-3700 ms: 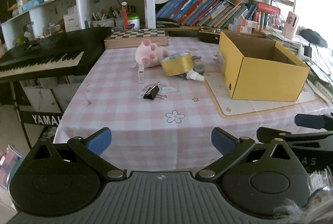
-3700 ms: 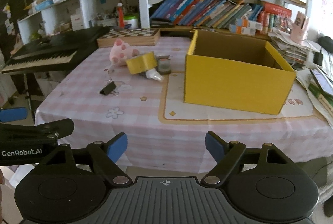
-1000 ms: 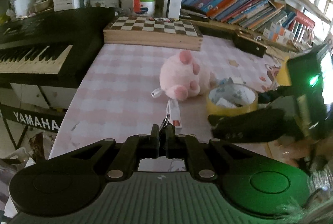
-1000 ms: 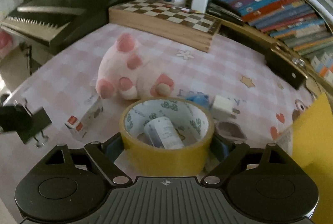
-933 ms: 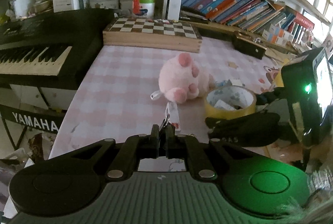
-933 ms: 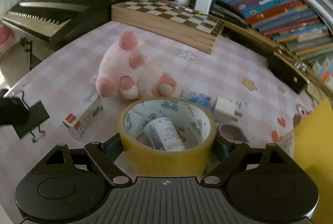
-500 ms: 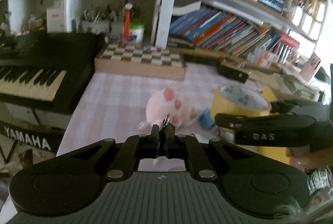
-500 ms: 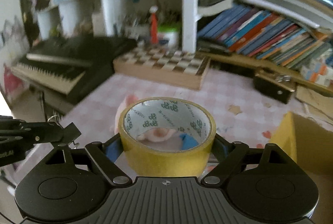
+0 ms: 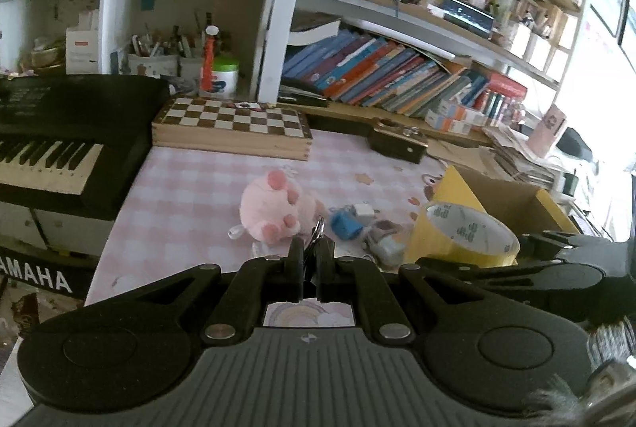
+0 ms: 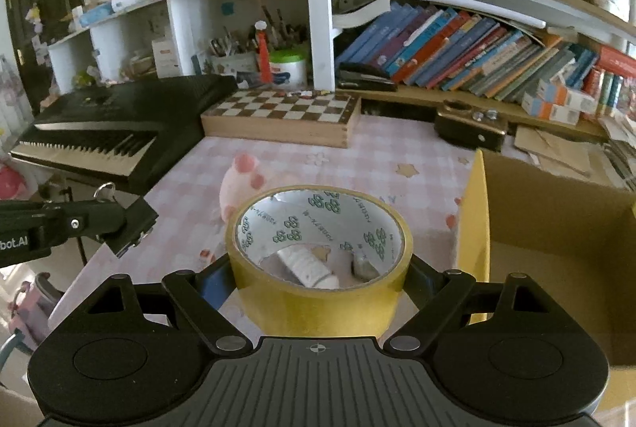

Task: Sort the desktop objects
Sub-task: 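Grasp the yellow tape roll with the right gripper while the left grasps the black binder clip, then carry the tape roll and binder clip over the yellow box with both grippers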

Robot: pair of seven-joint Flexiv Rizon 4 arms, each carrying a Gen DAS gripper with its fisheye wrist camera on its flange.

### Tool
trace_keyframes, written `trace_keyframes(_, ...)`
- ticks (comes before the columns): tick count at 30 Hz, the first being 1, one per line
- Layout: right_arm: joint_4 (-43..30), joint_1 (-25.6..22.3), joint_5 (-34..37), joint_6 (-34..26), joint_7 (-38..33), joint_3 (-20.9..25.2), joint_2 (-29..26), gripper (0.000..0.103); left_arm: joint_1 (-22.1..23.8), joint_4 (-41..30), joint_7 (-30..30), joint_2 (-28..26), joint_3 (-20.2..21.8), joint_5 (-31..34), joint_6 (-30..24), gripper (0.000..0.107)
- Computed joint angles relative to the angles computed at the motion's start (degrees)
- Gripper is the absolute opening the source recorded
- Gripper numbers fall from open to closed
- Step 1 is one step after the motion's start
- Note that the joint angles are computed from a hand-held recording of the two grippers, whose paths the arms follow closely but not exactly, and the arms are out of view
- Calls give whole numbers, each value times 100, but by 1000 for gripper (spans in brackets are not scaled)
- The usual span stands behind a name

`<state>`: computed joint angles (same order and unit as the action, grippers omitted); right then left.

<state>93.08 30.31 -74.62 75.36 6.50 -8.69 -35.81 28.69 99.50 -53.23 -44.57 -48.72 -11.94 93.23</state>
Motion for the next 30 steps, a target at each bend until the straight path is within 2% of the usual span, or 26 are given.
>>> trace_keyframes(7,466,102,-333,-364,603,153,339,88,664,601,88,38,-622,287,71,5)
trace_keyframes(20,1148,155,-732,-1181,1426,858,844,88,2166,1825,-202,149,-1691,1148,138,5)
trace_keyframes(30,1779,376,-427,-1895,1930,1306,1252,88,3035,2476,-169,84,-2315,1488,-261,5)
